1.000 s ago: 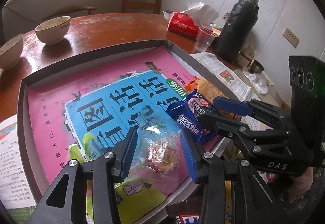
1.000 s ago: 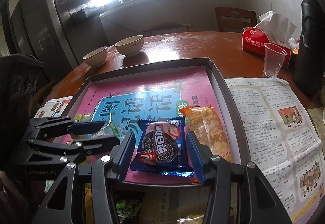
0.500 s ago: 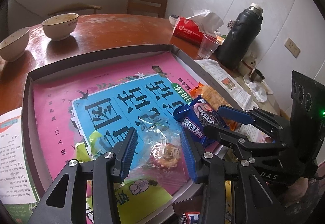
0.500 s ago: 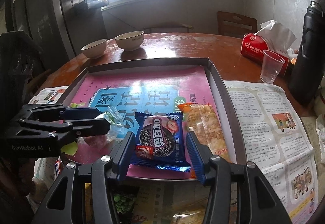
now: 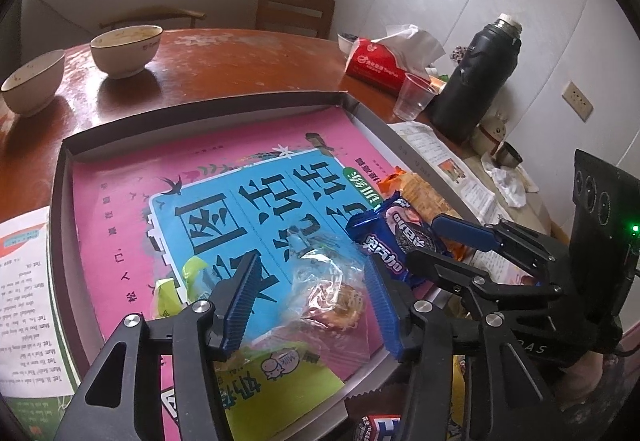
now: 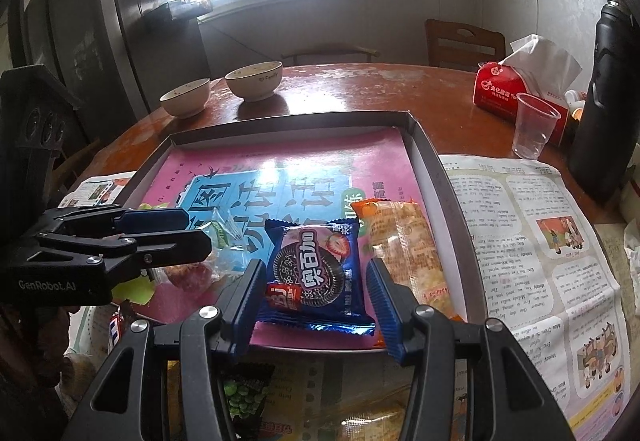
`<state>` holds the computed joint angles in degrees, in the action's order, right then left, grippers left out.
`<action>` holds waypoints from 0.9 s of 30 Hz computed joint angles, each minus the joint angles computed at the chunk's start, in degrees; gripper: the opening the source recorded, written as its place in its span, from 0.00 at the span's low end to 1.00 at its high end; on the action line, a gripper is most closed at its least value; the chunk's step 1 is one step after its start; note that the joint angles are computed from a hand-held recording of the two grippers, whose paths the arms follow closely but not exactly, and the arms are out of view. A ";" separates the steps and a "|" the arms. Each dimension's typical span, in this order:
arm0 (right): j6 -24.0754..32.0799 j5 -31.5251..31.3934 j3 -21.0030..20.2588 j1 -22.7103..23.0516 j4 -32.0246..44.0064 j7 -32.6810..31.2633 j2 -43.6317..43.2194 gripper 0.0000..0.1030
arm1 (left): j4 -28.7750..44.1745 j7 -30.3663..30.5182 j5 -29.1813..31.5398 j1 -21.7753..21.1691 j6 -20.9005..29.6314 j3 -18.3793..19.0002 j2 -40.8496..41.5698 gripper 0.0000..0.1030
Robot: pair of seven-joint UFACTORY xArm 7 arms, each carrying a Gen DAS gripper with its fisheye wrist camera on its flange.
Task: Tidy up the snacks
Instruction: 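Open the left gripper on the candy bag while the right opens on the blue cookie pack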
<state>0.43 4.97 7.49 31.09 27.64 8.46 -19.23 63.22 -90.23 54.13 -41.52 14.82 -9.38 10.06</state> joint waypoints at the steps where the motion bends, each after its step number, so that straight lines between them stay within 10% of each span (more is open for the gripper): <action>1: 0.04 0.41 -0.77 0.82 0.00 -0.31 -0.05 0.51 | 0.09 0.12 -0.09 -0.02 0.18 -0.03 0.05 0.55; 27: -2.58 4.15 -6.12 6.74 -3.13 -2.15 -5.39 0.54 | -0.68 -2.30 1.26 0.91 7.56 -4.26 -4.90 0.73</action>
